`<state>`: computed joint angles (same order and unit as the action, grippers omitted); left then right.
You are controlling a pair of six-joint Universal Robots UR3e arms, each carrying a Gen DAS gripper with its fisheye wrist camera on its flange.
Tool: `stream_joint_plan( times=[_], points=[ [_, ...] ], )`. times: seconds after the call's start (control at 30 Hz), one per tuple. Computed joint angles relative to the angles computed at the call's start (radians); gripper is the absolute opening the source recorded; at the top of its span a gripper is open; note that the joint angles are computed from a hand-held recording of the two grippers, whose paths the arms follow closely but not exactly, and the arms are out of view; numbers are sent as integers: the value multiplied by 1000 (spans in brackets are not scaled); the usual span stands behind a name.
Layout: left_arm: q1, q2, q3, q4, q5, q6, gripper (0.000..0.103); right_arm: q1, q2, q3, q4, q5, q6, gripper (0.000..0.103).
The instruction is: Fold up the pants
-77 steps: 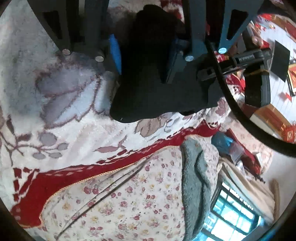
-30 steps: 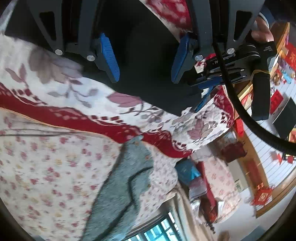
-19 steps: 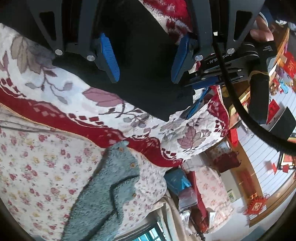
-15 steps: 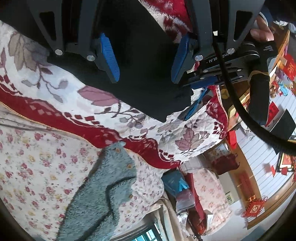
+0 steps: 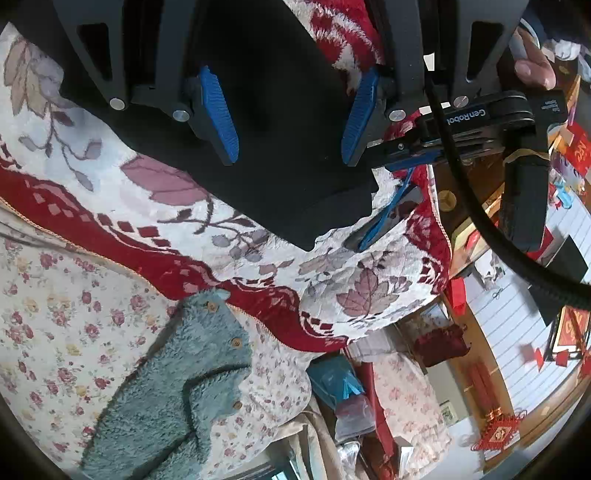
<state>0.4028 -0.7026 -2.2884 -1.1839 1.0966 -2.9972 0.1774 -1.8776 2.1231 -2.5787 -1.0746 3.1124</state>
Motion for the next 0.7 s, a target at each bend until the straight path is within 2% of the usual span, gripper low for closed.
stream_joint_plan(
  times=[0.7],
  points=[
    [-108, -63, -13, 115, 107, -91, 37, 28, 47, -17, -28, -15, 31, 56]
  ],
)
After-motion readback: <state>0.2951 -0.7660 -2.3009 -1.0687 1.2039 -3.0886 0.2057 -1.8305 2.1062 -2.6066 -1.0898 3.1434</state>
